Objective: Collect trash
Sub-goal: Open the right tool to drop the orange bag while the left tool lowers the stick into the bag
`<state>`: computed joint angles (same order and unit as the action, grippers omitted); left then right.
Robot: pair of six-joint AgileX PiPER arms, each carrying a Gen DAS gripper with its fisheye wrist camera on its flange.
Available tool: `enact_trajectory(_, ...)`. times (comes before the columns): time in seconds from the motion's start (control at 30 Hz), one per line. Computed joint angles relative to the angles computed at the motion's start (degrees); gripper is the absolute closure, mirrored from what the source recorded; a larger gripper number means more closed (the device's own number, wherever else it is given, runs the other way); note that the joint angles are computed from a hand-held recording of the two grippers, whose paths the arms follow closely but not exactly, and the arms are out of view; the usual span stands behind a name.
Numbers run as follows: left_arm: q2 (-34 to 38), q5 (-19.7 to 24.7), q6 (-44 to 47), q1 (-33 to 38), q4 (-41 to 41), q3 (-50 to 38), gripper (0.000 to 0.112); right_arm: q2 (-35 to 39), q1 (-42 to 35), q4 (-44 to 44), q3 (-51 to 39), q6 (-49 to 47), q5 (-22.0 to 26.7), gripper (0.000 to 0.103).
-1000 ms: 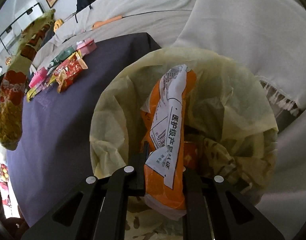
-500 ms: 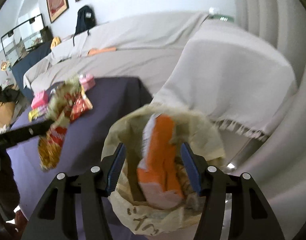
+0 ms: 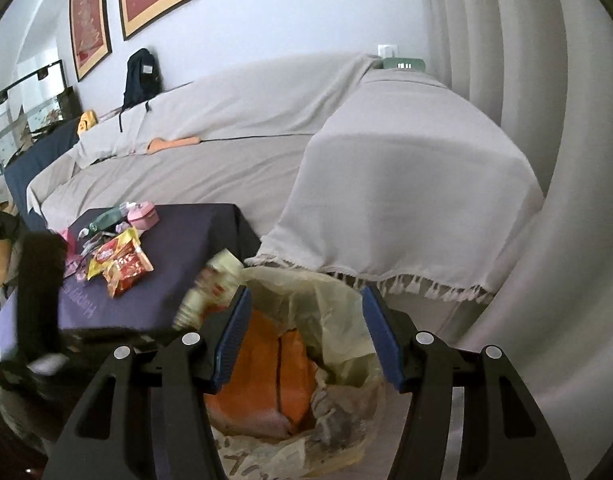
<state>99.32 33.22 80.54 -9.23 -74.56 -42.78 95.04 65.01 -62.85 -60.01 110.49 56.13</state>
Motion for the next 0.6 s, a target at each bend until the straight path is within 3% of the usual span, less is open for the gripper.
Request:
enact_trajectory(0.13,4.0,-7.05,2.11,-6.58,-1.83,-0.78,0.099,-0.2,-0.92,-0.88,0.89,1.33,-0.8,0.049)
enact_trajectory(0.2,5.33,-7.36,4.2,-6.95,-4.33,-0.94,0.095,0.0,-1.67,-0.86,0.75,1.18,-1.4,0.049)
enact_trajectory(0.23,5.47,-6.56,5.6,-6.47,-5.74,-0.78,0.09,0.0,-1.88,-0.95,0.91,1.35,-1.72,0.049)
enact_trajectory(0.27,5.34,-5.29,6.75,-5.71,-6.56,-0.54,0.072,0.1,-1.86,-1.06,0.91,1.59,-1.77,0.049)
enact_trajectory(0.3,5.08,-3.86,8.09,-4.75,-7.36,-0.24,0.064,0.19,-1.97,-1.26,0.87,1.69,-1.85,0.049)
enact_trajectory(0.4,1.87,-1.56,9.4,-2.41,-7.14,1.19,0.062,0.57,-1.93,-1.5,0.45,1.9,-1.81,0.049)
enact_trajectory(0.6,-7.65,3.68,6.9,9.04,-1.12,4.26,0.062,1.76,-1.01,-2.27,-1.76,1.23,-1.57,0.049)
